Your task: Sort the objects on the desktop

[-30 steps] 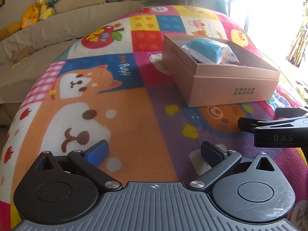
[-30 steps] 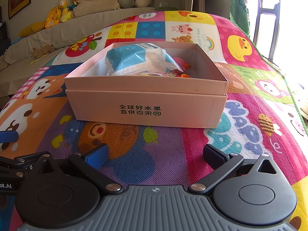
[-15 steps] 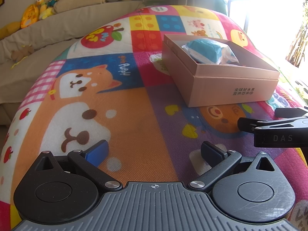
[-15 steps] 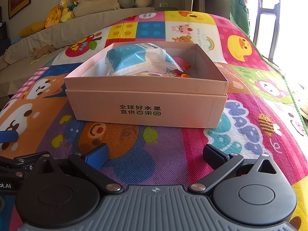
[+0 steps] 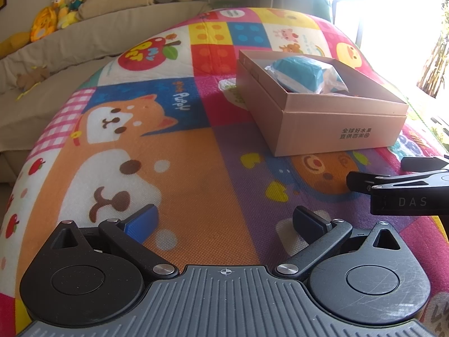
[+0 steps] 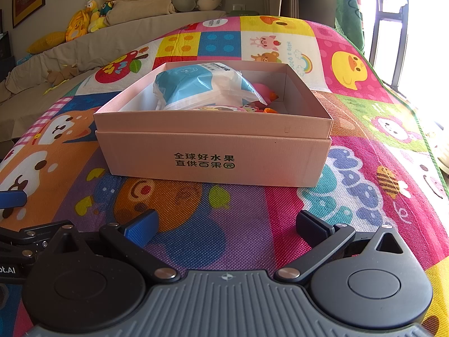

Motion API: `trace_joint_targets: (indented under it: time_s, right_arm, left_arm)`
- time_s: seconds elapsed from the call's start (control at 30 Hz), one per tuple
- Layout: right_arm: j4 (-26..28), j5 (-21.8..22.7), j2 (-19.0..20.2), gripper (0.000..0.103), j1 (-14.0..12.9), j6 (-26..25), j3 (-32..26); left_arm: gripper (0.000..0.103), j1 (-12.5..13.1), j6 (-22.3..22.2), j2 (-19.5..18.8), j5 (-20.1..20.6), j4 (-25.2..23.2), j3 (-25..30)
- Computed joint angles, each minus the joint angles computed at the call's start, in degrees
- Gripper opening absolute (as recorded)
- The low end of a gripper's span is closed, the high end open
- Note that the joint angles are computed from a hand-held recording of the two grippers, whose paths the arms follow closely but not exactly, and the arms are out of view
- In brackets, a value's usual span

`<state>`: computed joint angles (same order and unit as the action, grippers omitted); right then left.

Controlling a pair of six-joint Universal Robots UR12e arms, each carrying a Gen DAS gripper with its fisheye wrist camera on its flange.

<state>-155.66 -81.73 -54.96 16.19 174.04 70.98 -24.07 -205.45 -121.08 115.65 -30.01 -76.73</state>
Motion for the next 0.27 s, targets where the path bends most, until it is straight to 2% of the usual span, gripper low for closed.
trace_joint_targets:
  time_s: [0.27]
  right_arm:
    - [0.0,0.0,0.0,0.103,0.0,0.0,0.0]
  left_arm:
    - [0.103,0.1,0.2,0.1,-0.5,0.3,-0.1]
